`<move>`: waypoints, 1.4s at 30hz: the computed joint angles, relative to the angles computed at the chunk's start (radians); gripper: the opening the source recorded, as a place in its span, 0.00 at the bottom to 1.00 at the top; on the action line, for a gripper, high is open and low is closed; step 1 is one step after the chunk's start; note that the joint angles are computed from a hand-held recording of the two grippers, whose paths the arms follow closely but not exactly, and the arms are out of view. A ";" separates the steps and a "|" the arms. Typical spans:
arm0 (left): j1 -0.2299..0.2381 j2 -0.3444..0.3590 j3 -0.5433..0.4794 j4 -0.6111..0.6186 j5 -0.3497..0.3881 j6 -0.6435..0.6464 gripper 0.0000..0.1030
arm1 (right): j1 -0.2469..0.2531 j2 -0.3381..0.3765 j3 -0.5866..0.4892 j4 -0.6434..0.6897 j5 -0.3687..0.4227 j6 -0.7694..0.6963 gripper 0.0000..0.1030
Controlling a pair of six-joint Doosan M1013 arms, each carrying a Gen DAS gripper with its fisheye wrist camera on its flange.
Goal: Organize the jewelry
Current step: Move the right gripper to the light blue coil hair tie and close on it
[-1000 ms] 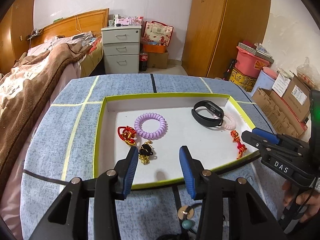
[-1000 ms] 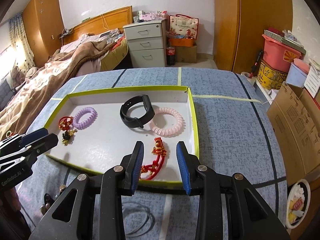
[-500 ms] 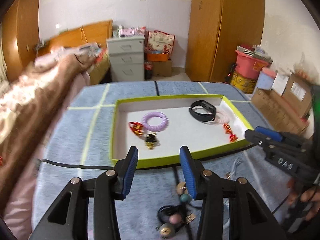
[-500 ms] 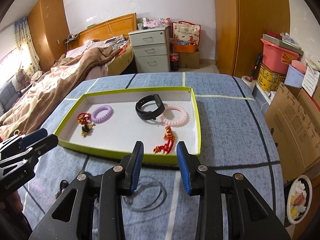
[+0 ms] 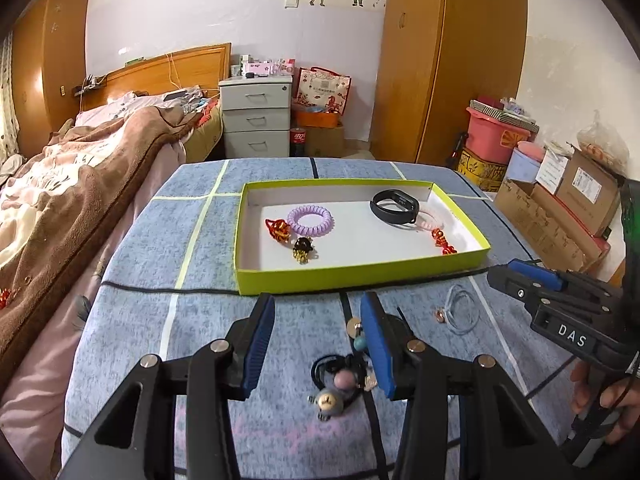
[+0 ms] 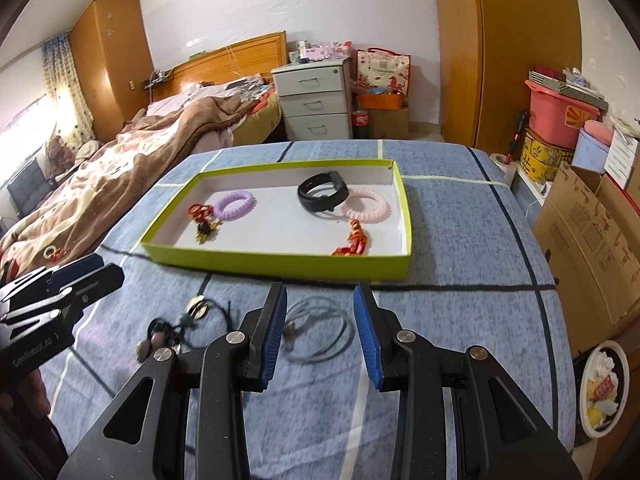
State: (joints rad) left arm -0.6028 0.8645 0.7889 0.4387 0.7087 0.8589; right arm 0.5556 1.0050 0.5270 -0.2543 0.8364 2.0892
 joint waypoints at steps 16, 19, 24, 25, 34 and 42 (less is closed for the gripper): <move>0.011 -0.109 0.224 0.032 -0.096 -0.102 0.50 | 0.013 -0.006 0.043 0.170 0.033 -0.165 0.46; 0.019 -0.122 0.251 -0.017 -0.128 -0.080 0.55 | 0.016 0.012 0.011 0.172 0.065 -0.182 0.46; 0.025 -0.129 0.266 -0.053 -0.133 -0.056 0.55 | 0.022 0.036 -0.033 0.184 0.112 -0.201 0.46; 0.026 -0.131 0.270 -0.072 -0.141 -0.036 0.55 | 0.023 0.035 -0.031 0.188 0.109 -0.208 0.46; 0.032 -0.131 0.276 -0.138 -0.145 0.005 0.55 | 0.032 0.077 -0.112 0.181 0.180 -0.251 0.43; 0.037 -0.128 0.279 -0.172 -0.151 0.024 0.56 | 0.042 0.098 -0.153 0.143 0.229 -0.271 0.18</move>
State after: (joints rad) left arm -0.5656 0.7363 1.0677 0.2662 0.5573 0.8825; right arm 0.5976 1.1026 0.3736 -0.1114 1.0657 1.8182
